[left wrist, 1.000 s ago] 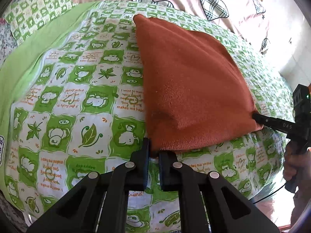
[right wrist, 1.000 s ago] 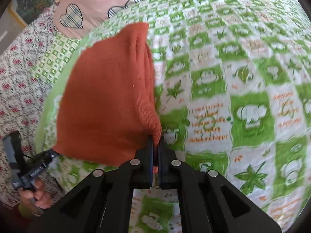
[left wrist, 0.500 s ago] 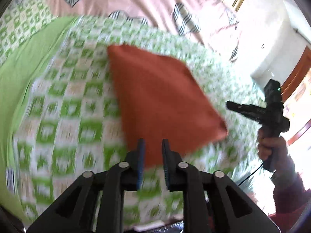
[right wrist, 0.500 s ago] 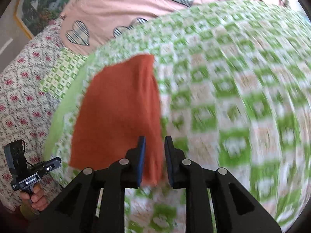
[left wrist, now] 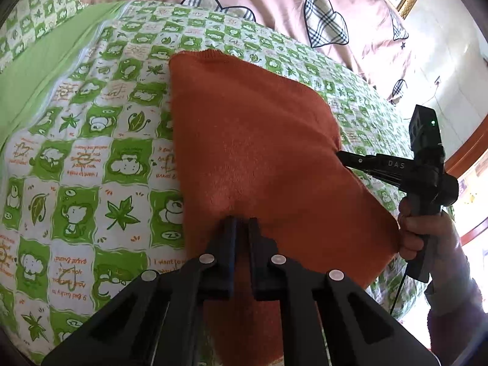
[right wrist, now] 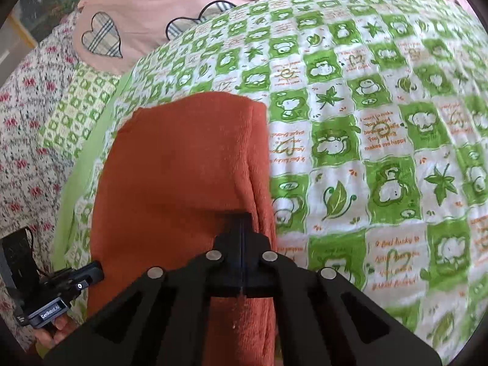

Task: Fold small clothes

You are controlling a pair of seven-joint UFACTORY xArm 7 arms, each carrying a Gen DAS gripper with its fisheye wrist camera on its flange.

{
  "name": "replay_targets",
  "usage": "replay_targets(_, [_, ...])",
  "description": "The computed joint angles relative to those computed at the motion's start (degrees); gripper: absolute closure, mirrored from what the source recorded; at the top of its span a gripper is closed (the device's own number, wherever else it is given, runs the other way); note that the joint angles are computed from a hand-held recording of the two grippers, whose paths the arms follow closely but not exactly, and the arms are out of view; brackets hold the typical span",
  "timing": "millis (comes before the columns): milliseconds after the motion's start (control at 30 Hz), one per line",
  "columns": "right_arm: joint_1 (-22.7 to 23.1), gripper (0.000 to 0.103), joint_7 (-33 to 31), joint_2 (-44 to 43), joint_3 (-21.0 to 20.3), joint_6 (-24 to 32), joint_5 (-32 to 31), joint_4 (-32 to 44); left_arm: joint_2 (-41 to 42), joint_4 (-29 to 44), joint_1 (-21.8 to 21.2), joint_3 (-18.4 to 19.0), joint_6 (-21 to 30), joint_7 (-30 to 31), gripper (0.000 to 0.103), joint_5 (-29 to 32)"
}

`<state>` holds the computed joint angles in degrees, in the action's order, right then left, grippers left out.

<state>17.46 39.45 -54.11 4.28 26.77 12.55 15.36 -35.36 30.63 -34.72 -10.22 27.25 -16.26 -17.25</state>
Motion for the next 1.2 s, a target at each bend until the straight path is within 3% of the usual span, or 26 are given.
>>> replay_targets(167, [-0.90, 0.100, 3.91, -7.62, 3.66, 5.03, -1.83, 0.21, -5.88, -1.69, -1.13, -0.43, 1.94, -0.32, 0.093, 0.35])
replay_targets(333, [4.92, 0.100, 7.60, -18.68, 8.85, 14.41, -2.01, 0.20, -13.81, -5.45, -4.01, -2.10, 4.73, -1.34, 0.093, 0.21])
replay_targets(467, [9.33, 0.100, 11.81, -22.13, 12.98, 22.24, -1.50, -0.44, -13.53, -7.74, -4.77, -2.93, 6.68, -2.92, 0.093, 0.27])
replay_targets(533, [9.95, 0.100, 13.99, -21.96, 14.52, 26.18, -1.95, -1.43, -13.40, -9.17, -5.29, -2.62, 4.93, -2.99, 0.093, -0.04])
replay_targets(667, [12.02, 0.103, 18.93, -28.18, 14.93, 24.26, -1.86, -6.47, -12.74, -8.35, -4.71, -3.57, 5.53, -3.82, 0.093, 1.83])
replay_targets(900, [13.33, 0.103, 20.87, -27.37, 15.13, 26.54, -4.24, -5.01, -13.21, -8.59, -4.53, -4.93, 5.69, -6.70, 0.093, 3.78])
replay_targets(1200, [14.53, 0.103, 23.53, -25.01, 17.14, 31.91, -4.66, -0.70, -14.77, -6.84, -3.93, -6.45, 11.18, -10.04, 0.088, 6.54])
